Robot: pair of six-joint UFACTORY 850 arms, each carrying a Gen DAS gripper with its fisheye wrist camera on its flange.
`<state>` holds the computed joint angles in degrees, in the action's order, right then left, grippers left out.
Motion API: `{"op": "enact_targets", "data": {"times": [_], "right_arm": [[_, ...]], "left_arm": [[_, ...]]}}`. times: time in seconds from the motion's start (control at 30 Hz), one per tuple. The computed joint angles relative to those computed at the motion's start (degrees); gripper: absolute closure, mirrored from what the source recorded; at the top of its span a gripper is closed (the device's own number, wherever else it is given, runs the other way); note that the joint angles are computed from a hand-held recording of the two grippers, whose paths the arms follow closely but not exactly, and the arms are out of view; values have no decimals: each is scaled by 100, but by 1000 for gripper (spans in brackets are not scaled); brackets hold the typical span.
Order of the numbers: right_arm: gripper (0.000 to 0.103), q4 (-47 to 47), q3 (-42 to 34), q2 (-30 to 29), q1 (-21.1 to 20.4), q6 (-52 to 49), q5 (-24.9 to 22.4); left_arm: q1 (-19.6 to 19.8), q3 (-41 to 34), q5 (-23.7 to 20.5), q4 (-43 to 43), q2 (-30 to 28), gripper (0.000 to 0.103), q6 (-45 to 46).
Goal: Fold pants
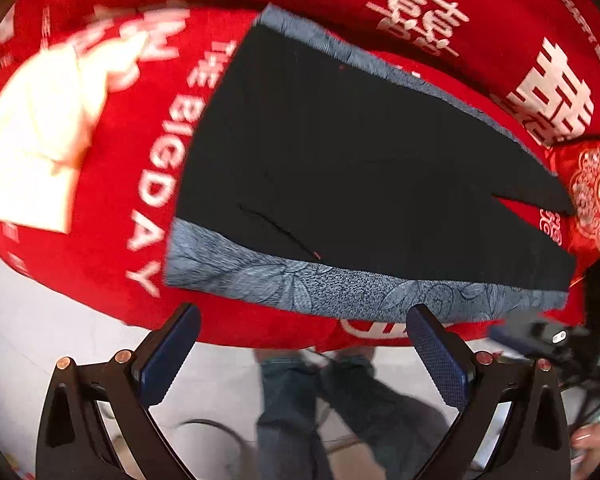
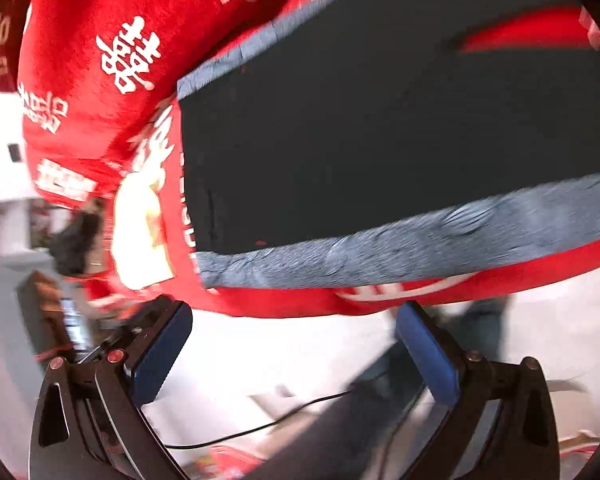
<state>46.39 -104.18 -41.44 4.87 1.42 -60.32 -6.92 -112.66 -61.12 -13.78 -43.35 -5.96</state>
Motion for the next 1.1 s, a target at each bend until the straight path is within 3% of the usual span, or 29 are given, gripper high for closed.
{"op": "enact_targets", "data": {"times": [0.13, 0.23, 0.43, 0.5, 0.53, 0.57, 0.8, 0.9, 0.93, 1.0, 1.07, 1.1], "right_arm": [[24, 1301, 662, -234, -8, -858, 13], [26, 1892, 957, -358, 10, -1286, 102], [27, 3227, 1314, -534, 11, -2030, 361], [56, 3270, 1262, -560, 0, -2013, 294], [89, 3334, 1230, -563, -1, -2122, 249], [92, 3437, 1219, -545, -6, -2191, 224], [92, 3571, 704, -524, -55, -2651, 0], [89, 3331, 554, -600, -75, -2547, -137], [87, 3159, 535, -616, -86, -2424, -131], [77, 3106, 632, -615, -140, -2287, -122], [54, 3167, 1004, -448, -240, -2349, 83], [51, 3247, 1186, -375, -289, -2425, 151]], "left_arm": [[123, 430, 341, -672, -31, 0, 91], [160, 743, 626, -949, 37, 0, 242], [242, 1041, 770, -1410, 60, 0, 580], [266, 1110, 784, -1575, 57, 0, 655], [272, 1109, 774, -1628, 37, 0, 664], [273, 1108, 773, -1685, 21, 0, 664], [455, 818, 903, -2851, -252, 2, 568], [405, 372, 861, -2421, -540, 44, 214], [391, 220, 747, -2320, -657, 48, 164], [382, 156, 694, -2302, -715, 48, 209], [370, 145, 674, -2241, -704, 48, 292], [356, 107, 656, -2197, -711, 48, 321]]}}
